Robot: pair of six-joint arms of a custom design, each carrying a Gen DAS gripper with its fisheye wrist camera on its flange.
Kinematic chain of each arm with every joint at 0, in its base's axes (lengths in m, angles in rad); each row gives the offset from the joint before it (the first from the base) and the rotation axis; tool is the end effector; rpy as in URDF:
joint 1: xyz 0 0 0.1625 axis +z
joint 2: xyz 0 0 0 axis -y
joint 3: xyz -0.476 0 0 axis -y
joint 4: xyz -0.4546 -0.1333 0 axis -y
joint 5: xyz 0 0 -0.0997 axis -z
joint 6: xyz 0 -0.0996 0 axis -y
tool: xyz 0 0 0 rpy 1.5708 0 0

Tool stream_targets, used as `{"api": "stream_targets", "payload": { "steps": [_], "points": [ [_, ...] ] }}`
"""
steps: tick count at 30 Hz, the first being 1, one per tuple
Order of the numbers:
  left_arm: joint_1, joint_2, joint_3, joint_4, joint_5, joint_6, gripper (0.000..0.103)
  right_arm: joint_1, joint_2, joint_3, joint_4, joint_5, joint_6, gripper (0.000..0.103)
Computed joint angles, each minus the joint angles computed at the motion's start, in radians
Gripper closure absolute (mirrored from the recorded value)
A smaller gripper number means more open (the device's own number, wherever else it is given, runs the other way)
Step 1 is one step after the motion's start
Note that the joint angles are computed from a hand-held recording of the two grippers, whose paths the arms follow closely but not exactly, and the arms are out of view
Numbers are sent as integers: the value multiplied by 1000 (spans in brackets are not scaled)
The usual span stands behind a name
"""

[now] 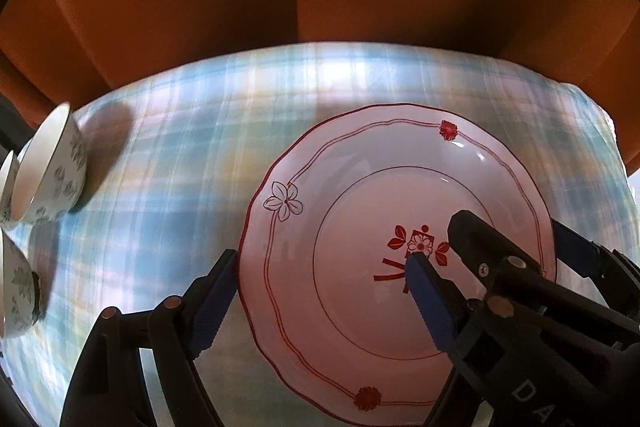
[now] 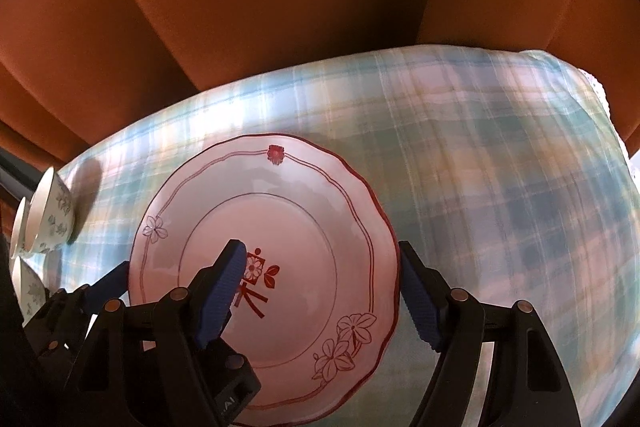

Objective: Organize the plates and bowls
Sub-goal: 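Grasp the rim of the small red-pattern plate with the left tool and lift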

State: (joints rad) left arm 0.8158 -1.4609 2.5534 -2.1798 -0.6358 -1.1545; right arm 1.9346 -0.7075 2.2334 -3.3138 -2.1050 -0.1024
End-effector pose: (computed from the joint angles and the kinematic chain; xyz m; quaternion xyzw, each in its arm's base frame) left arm -0.0654 -0.3809 0.1333 -0.0662 0.8709 -0.2336 0.4272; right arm 0.2544 -0.4360 -0.0445 0.1937 -0.9395 0.1378 0.2465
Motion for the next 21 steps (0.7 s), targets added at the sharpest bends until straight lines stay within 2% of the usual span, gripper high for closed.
{"api": "stream_targets", "payload": {
  "steps": [7,12,16,21],
  "points": [
    [-59,-162,55,184,-65,-100,19,49,-15,44,58,12,63,26],
    [-93,-273,80,283,-111,-172,21,67,-26,62,97,53,107,26],
    [-94,-320,91,307,-109,-183,22,93,-22,61,115,61,97,29],
    [-86,-315,81,331,-107,-211,22,80,-21,48,151,51,101,39]
  ]
}}
